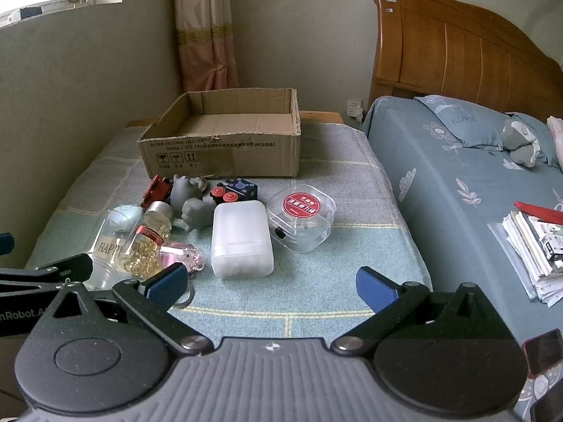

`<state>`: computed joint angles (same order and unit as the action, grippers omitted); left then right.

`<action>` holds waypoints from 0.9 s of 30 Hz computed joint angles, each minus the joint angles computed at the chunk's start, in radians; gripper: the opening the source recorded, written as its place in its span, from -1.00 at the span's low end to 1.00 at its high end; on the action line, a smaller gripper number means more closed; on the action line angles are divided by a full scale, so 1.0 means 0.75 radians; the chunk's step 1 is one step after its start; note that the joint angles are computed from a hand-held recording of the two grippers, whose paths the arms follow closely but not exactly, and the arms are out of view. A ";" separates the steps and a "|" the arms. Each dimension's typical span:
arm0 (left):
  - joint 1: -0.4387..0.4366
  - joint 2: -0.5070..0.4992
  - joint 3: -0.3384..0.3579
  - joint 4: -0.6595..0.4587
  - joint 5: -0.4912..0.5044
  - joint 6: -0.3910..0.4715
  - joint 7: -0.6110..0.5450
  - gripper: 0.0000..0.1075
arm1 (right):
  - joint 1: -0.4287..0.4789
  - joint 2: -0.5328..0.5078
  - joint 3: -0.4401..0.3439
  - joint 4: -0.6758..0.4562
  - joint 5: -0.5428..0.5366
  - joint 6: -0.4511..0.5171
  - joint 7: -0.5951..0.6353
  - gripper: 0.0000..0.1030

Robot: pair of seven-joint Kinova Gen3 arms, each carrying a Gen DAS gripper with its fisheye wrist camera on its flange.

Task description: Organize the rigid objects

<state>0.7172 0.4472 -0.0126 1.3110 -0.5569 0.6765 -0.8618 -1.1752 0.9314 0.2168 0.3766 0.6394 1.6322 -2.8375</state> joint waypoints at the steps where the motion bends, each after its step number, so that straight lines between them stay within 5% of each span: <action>1: 0.000 0.000 0.000 0.000 0.000 0.000 0.000 0.90 | 0.000 0.001 0.001 -0.002 0.000 0.001 0.001 1.00; 27: -0.039 0.028 0.026 -0.058 0.061 0.024 -0.082 0.90 | 0.016 0.000 0.014 0.004 0.003 -0.031 0.025 1.00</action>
<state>0.6881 0.4684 0.0070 1.2675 -0.5110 0.6948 -0.9236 -1.1629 0.9315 0.2276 0.3797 0.6414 1.6086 -2.8189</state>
